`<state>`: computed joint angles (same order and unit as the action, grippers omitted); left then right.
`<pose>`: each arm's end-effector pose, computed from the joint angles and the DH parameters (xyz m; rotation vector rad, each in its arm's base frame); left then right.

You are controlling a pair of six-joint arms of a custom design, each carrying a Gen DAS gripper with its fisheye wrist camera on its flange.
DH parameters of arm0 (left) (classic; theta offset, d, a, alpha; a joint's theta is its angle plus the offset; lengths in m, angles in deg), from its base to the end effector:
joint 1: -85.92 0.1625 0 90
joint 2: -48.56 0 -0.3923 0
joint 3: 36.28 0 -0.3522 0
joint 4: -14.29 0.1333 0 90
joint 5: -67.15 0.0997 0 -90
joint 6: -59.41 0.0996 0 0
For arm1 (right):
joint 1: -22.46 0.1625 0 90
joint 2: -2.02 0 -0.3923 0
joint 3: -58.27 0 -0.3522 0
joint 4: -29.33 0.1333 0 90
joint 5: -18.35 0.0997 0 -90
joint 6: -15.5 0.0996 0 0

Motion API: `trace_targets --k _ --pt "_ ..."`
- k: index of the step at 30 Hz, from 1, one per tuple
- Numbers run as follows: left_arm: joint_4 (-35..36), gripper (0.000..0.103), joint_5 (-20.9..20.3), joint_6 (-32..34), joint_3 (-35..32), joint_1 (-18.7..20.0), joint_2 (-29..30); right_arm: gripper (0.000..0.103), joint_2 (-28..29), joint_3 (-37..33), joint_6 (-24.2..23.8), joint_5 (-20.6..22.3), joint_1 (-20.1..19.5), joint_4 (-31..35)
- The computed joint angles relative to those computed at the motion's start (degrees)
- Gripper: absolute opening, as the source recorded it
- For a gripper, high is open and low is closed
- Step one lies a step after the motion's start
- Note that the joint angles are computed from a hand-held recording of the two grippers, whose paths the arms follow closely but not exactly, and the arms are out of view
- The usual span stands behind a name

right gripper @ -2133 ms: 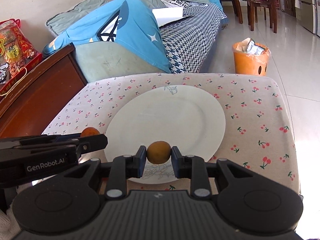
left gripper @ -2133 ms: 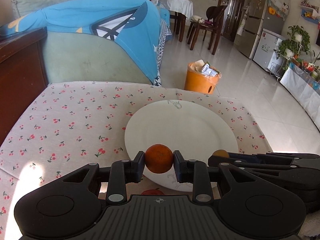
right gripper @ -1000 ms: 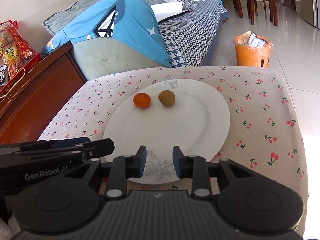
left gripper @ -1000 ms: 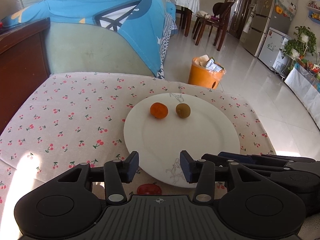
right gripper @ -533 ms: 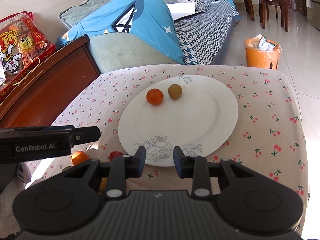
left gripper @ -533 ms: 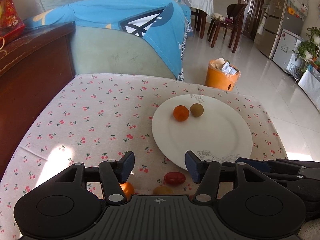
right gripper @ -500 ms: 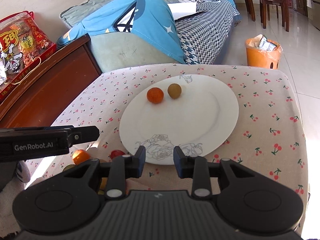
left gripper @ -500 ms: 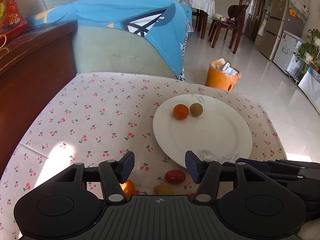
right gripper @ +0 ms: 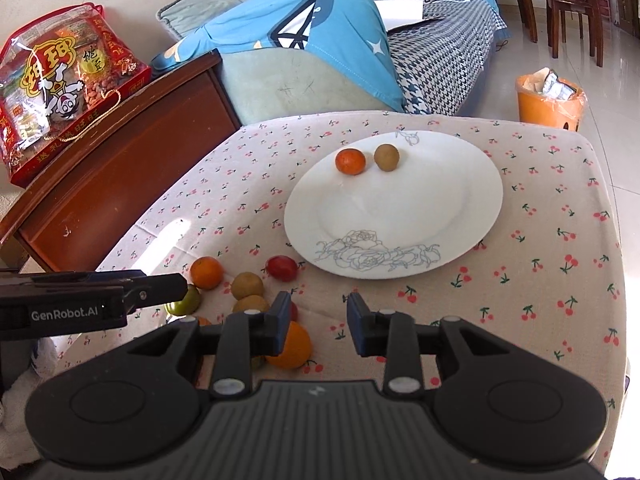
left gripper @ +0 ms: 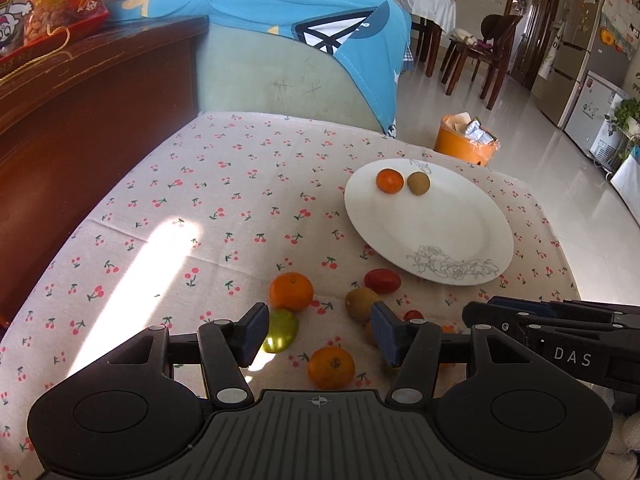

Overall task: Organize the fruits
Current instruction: 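Move both tools back from the plate to the fruit pile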

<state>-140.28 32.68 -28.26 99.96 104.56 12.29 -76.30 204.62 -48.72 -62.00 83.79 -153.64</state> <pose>-0.2191 -0.3013 -0.0560 0.0535 2.2185 -1.0058 -0.0329 -0.3729 0.1731 0.9295 -2.7235 0.6144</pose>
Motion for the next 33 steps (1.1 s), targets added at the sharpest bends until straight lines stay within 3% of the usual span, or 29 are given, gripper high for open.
trace_targets --k 11,17,22,33 --pt "3.14 0.056 -5.75 -5.79 1.01 -4.92 2.10 0.033 -2.67 3.57 -2.37 -0.34 -3.77 0.49" --pt "2.17 0.056 -7.49 -6.03 1.16 -5.76 3.53 0.033 -1.13 5.02 -4.72 -1.01 -3.84 -2.73" --pt "1.93 0.056 -7.82 -5.30 0.69 -5.71 4.74 0.038 0.50 5.49 -5.49 -0.96 -3.72 -5.64" --pt "1.96 0.052 -7.02 -3.65 -0.87 -4.93 7.37 0.039 5.93 6.36 -9.73 -0.03 -3.03 -13.87"
